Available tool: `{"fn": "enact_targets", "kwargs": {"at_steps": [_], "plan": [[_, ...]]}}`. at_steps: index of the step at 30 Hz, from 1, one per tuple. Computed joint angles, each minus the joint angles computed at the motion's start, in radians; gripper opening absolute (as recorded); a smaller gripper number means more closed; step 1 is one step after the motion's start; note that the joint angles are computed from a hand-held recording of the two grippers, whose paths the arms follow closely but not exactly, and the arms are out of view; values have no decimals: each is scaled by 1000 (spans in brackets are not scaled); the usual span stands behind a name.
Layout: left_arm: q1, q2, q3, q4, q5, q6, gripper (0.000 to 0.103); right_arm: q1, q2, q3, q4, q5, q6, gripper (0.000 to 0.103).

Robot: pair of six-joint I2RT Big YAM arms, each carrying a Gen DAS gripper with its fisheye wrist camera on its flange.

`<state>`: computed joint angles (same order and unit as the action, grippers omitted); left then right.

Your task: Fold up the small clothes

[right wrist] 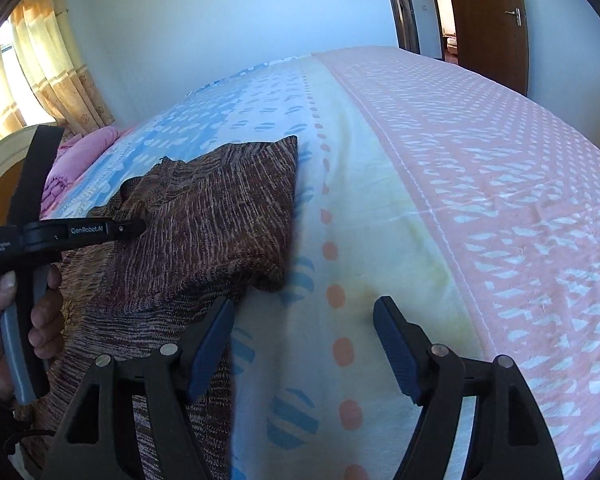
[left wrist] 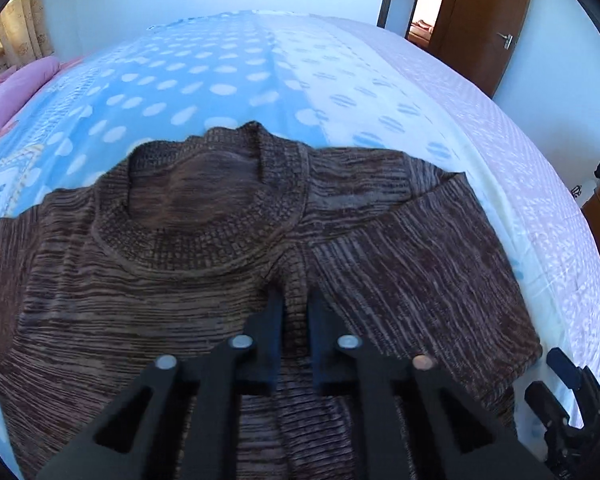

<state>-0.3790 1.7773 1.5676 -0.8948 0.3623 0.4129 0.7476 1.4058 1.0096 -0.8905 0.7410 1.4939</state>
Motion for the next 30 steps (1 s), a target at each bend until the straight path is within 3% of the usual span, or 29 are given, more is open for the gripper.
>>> {"fn": "enact_targets", "kwargs": {"at_steps": [5, 9, 12, 15, 17, 18, 19, 23, 26, 30], "plan": [[28, -35, 4, 5, 48, 25, 8, 0, -4, -6, 4, 3, 10, 73], [57, -44, 45, -17, 19, 59, 8, -1, 2, 2, -8, 2, 7, 73], [65, -34, 52, 15, -6, 72, 8, -4, 5, 4, -10, -3, 3, 74], [56, 12, 69, 36, -96, 81, 20, -7, 13, 12, -20, -7, -1, 74], [46, 29, 57, 89, -215, 71, 40, -9, 15, 14, -19, -7, -3, 74], [50, 35, 43, 130, -264, 59, 55, -9, 14, 12, -17, -7, -3, 74], [56, 39, 41, 140, -271, 47, 59, -9, 14, 11, -15, -7, -3, 74], [122, 28, 22, 138, -178, 12, 57, -11, 15, 11, -10, -12, -11, 78], [149, -1, -19, 117, -88, 43, 57, -15, 30, 27, -25, -20, -26, 80], [145, -15, -39, 5, 10, 110, 41, -14, 41, 39, -47, -20, -23, 80]]}}
